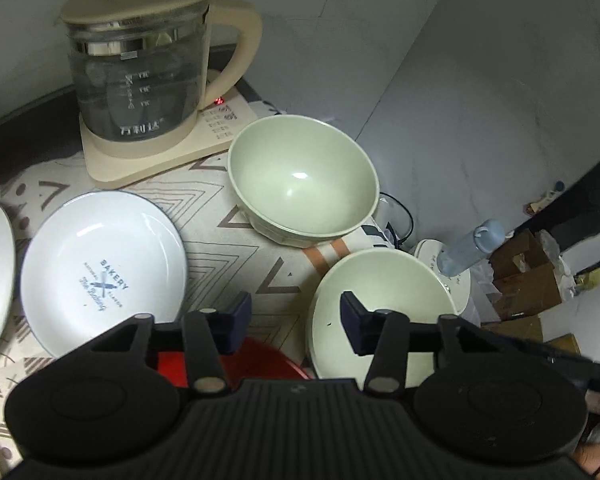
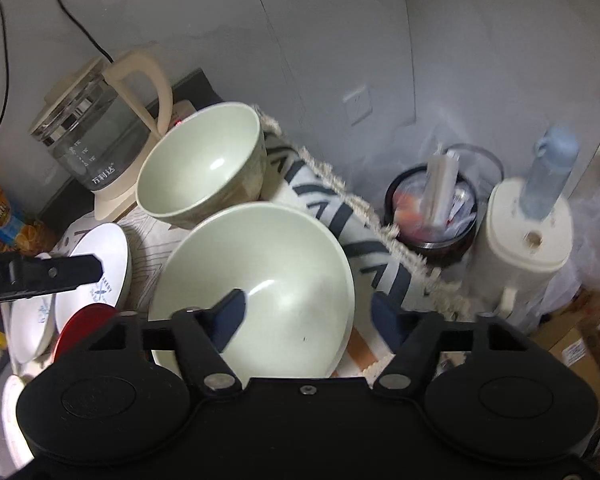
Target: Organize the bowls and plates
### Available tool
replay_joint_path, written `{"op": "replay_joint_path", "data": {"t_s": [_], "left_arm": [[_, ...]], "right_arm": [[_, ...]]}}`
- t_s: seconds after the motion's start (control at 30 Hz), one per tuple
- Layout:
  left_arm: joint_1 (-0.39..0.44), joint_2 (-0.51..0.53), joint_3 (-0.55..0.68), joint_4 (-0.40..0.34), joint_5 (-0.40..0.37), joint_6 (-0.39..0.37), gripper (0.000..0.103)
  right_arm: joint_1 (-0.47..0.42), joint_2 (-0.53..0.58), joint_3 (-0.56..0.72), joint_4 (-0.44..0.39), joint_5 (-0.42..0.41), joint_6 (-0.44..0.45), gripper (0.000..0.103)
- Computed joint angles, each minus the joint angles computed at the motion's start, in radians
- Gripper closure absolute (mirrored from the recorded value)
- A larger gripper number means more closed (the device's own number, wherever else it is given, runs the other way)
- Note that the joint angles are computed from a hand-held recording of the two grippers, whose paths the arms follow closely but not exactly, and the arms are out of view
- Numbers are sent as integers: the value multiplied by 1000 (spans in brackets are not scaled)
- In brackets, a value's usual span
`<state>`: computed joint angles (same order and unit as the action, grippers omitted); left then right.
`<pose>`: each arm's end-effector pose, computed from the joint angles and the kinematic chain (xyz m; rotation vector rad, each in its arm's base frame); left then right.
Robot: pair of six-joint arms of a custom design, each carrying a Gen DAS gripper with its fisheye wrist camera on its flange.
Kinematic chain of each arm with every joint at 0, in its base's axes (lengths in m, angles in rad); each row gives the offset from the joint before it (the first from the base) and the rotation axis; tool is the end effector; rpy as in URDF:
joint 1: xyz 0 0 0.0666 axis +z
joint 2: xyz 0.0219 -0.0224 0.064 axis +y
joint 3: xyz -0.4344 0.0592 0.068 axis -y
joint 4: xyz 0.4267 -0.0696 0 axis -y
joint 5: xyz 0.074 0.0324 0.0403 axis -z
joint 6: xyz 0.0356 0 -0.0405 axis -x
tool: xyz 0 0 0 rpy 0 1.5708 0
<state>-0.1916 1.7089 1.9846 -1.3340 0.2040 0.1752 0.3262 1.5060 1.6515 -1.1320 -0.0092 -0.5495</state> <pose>0.6002 -0.1242 0.5727 0.0927 2.6469 -0.3930 0.5154 0.1743 0.5388 0.2856 2.5795 0.3418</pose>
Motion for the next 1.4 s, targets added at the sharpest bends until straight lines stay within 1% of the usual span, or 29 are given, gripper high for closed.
{"op": "replay_joint_path", "data": {"t_s": [0.03,0.1,0.13,0.17,0.2,0.23,0.3,0.43,0.5,0.57,0.67,0.8,0.9,0.97,1.1,1.17,1.33,1.4], "left_arm": [[-2,10,8,-4,0,10,60],[-6,33,31,-24,4,29,66],[-8,43,41,-32,6,34,67],[-11,52,49,-37,11,38,69],[-13,60,56,-42,18,41,70],[-16,68,63,-50,24,42,70],[-22,84,77,-67,35,50,75],[-30,110,90,-90,49,66,80],[-37,121,99,-95,22,68,83],[-41,140,122,-115,10,59,84],[-44,163,150,-149,-7,51,89],[-46,177,159,-181,-17,42,91],[-49,176,146,-193,-23,41,91],[-51,170,133,-188,-24,38,91],[-49,162,123,-182,-11,46,92],[-50,154,118,-175,-16,42,92],[-48,133,110,-146,-16,49,92],[-46,120,106,-129,-15,47,95]], "right_arm": [[-4,1,-2,1,-5,1,44],[-11,5,-5,0,-10,18,48],[-15,9,-4,-6,-11,21,52],[-19,13,-3,-12,-12,18,59],[-24,15,-4,-17,-22,12,61],[-30,16,-5,-19,-34,8,66],[-40,13,-14,-17,-59,1,68],[-50,16,-17,-28,-79,4,72],[-53,16,-21,-29,-88,-2,76],[-56,13,-29,-21,-103,-6,82],[-57,11,-36,-20,-113,-4,83],[-60,8,-49,-14,-130,-11,84],[-59,6,-54,-6,-136,-6,88],[-59,4,-56,0,-140,-6,89],[-54,0,-57,3,-122,-4,90],[-53,-4,-58,12,-116,-4,90],[-49,-12,-50,26,-97,-3,90],[-45,-12,-39,26,-88,3,90]]}}
